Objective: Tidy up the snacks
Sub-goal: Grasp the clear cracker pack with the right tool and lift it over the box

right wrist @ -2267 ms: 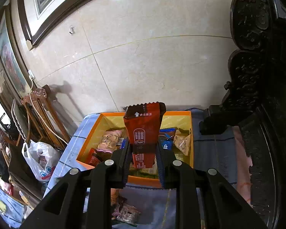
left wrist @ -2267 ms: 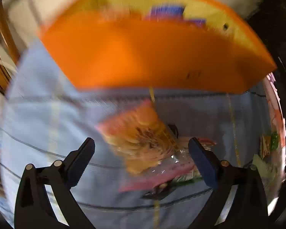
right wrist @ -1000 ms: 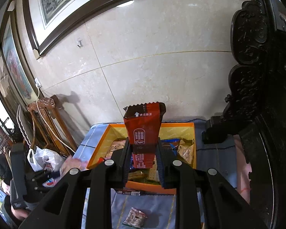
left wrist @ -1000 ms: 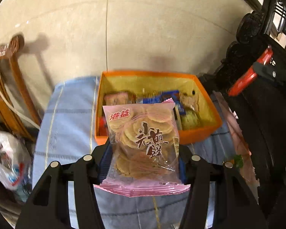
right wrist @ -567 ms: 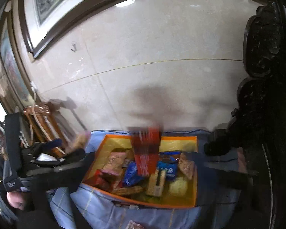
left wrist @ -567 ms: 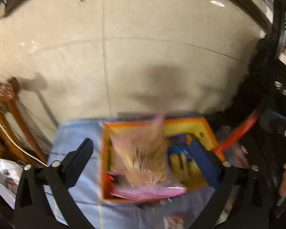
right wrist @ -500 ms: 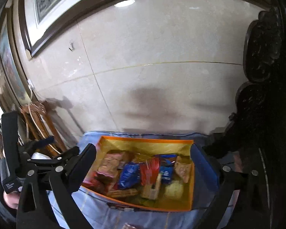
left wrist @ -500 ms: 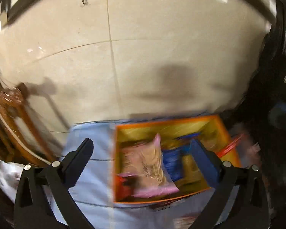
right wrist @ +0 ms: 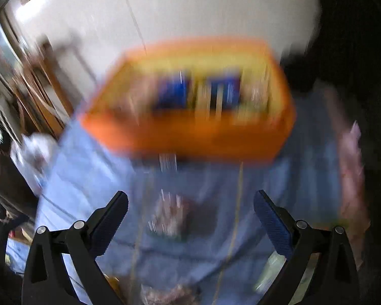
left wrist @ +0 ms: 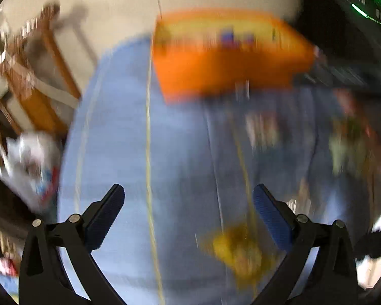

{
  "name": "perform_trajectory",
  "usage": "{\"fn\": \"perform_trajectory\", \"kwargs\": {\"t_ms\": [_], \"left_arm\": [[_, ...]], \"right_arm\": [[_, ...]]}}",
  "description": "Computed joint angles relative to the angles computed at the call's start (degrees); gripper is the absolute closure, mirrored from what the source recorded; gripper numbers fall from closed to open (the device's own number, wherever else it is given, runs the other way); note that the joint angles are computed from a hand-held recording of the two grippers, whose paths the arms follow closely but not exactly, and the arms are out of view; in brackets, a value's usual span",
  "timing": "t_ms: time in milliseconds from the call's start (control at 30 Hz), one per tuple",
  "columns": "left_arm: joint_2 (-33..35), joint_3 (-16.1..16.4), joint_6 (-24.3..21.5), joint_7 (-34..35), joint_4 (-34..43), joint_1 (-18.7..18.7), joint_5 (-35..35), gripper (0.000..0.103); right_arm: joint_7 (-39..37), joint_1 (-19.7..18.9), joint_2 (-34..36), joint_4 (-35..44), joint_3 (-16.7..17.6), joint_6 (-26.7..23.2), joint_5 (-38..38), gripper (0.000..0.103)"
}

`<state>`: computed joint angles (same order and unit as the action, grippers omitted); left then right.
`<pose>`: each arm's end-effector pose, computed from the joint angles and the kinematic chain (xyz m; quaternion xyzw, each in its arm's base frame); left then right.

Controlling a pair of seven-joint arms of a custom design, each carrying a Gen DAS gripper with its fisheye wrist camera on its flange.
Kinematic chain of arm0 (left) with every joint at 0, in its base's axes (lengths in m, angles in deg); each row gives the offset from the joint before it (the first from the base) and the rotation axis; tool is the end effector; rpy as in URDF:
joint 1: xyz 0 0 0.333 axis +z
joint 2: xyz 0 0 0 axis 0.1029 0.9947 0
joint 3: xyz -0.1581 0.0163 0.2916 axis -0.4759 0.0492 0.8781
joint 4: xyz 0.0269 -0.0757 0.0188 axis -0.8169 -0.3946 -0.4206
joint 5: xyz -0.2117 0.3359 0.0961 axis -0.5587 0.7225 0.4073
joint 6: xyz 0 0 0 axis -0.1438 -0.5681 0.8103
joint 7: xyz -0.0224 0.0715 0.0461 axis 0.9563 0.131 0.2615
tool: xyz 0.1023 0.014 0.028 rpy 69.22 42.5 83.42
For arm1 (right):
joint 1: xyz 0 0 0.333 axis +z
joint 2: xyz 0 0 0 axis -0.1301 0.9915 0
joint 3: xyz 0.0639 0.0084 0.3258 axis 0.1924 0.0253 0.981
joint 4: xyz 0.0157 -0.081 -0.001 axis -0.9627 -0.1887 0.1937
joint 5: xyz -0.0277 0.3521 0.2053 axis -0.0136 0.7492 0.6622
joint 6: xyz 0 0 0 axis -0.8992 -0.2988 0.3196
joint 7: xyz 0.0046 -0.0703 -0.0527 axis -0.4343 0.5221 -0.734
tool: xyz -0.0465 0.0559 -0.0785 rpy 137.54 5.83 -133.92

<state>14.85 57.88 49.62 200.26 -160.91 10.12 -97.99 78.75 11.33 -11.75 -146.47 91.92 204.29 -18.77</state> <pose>0.5308 -0.0051 0.6316 -0.4922 0.8479 -0.1407 0.1381 0.5573 0.2436 0.6279 -0.5961 0.7774 -0.1077 0.1695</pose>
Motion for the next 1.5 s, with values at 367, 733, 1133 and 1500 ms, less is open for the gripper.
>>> {"fn": "perform_trajectory", "kwargs": {"t_ms": [367, 733, 1133, 1500], "left_arm": [[-13.0, 0.43, -2.35, -6.03, -16.22, 4.03, 4.7, 0.004], [-12.94, -2.5, 5.24, -9.17, -20.03, 0.37, 2.78, 0.004], [-6.14, -1.14, 6.13, -12.38, -15.79, -2.28, -1.16, 0.05], [4.51, 0.48, 5.07, -7.34, 7.98, -2.05, -8.41, 0.051]], "right_arm": [[2.69, 3.87, 11.02, 5.46, 0.09, -3.97, -6.44, 0.039], [7.5, 1.37, -5.44, -10.0, 0.28, 2.84, -3.33, 0.052], [11.51, -1.09, -22.46, -20.06, 1.86, 4.99, -6.14, 0.052], [12.56, -4.27, -20.3, -12.84, 1.61, 10.77, -8.73, 0.052]]}}
